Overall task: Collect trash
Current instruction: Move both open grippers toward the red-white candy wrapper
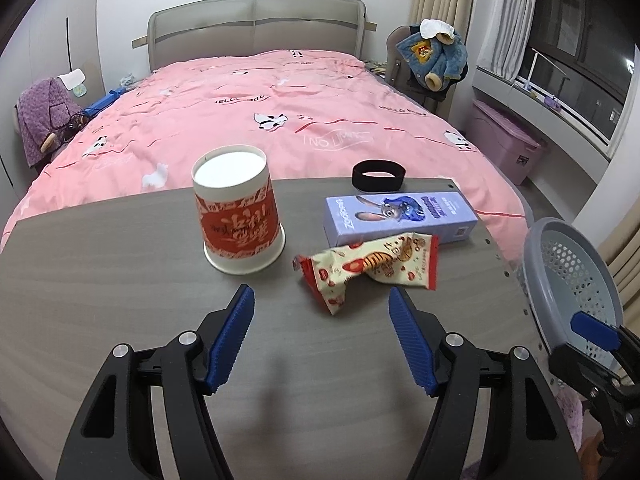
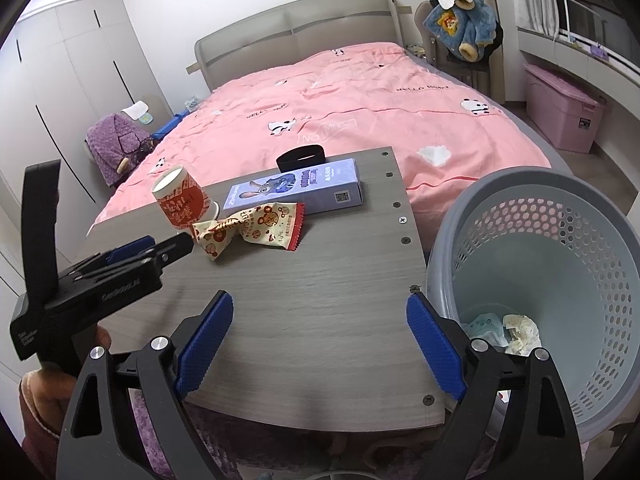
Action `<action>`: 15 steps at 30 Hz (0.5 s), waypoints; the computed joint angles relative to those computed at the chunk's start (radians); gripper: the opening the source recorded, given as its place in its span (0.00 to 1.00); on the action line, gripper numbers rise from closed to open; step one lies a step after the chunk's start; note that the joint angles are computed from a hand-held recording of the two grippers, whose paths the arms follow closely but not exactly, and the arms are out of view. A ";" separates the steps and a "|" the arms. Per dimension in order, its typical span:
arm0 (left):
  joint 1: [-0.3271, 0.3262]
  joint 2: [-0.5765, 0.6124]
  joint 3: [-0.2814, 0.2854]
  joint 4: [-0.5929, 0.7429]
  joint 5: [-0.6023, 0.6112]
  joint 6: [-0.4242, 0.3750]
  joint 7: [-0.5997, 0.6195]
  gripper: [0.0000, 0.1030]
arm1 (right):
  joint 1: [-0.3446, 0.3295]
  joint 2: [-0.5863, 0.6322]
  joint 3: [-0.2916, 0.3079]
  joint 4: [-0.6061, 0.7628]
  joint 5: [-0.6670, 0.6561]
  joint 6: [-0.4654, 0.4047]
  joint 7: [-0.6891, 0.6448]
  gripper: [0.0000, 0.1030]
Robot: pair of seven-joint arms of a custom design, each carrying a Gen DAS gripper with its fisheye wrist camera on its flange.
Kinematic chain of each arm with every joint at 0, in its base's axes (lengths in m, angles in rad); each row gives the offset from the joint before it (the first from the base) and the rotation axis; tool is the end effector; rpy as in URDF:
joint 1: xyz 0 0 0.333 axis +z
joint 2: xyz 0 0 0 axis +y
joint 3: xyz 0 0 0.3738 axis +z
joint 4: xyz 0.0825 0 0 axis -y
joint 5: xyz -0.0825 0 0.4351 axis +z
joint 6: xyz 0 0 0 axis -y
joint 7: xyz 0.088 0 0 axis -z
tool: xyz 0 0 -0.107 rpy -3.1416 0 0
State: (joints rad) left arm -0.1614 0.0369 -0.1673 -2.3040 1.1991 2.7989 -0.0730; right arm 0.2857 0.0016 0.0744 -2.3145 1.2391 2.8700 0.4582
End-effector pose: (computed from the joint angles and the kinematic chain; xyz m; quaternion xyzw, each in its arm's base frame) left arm 0.5268 -0.2255 0.3818 -0.7380 0.5726 -0.2457 0.2592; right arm 0.5468 0.1492 0.3997 -0.7579 0.5333 -0.0837 0.3664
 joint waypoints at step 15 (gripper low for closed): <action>0.006 0.001 0.012 -0.024 -0.072 0.001 0.017 0.65 | -0.009 0.056 0.016 0.069 0.003 -0.046 -0.027 0.84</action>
State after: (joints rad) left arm -0.1551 0.0378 -0.1550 -2.3276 1.1272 2.8000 -0.0560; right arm 0.2768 0.0579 0.0905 -2.2454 1.2416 2.8238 0.4313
